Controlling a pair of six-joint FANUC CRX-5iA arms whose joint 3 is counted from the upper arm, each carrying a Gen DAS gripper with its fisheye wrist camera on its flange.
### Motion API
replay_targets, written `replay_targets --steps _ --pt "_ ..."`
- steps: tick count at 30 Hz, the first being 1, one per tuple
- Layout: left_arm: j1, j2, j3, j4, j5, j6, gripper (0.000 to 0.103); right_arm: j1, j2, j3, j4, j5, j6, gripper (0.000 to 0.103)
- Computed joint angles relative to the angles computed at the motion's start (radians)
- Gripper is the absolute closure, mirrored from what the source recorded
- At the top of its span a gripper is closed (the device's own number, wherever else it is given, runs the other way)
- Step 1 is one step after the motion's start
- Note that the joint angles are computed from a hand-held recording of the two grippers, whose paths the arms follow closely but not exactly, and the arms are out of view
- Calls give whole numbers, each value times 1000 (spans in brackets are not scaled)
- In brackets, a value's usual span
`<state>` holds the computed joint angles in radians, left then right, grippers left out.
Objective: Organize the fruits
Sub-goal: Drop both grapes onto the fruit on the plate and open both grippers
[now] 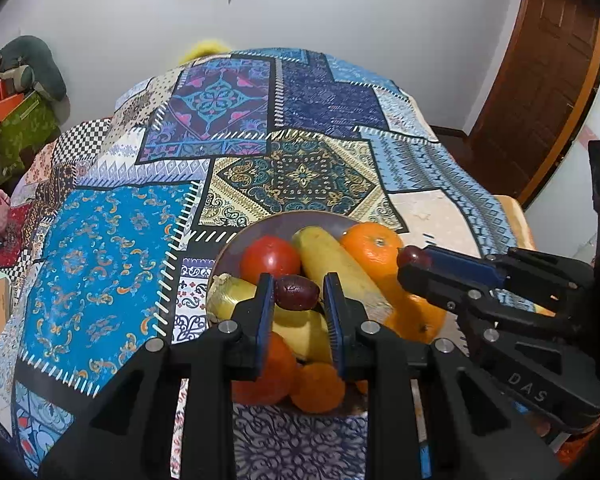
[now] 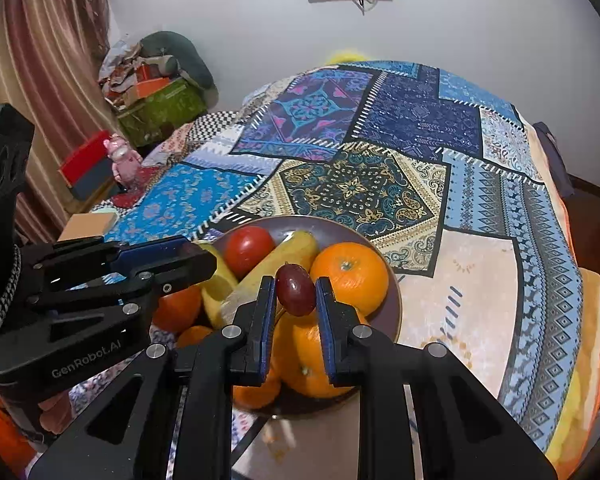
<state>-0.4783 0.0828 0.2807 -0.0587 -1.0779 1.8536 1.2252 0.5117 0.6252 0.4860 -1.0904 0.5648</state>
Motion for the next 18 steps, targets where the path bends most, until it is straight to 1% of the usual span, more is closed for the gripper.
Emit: replay_targets --steps 10,12,14,16,18 --pt "22 36 1 35 6 -19 78 -19 24 40 -63 -18 31 83" --pt "25 38 0 42 3 -20 76 -17 22 37 -61 -16 26 83" --pt "23 37 0 36 2 -14 68 -17 19 39 -69 -16 28 83" --pt "19 28 -2 28 6 -7 63 -16 14 38 -74 -15 30 80" --pt "14 12 -7 20 12 0 62 -10 -3 20 -59 -5 12 76"
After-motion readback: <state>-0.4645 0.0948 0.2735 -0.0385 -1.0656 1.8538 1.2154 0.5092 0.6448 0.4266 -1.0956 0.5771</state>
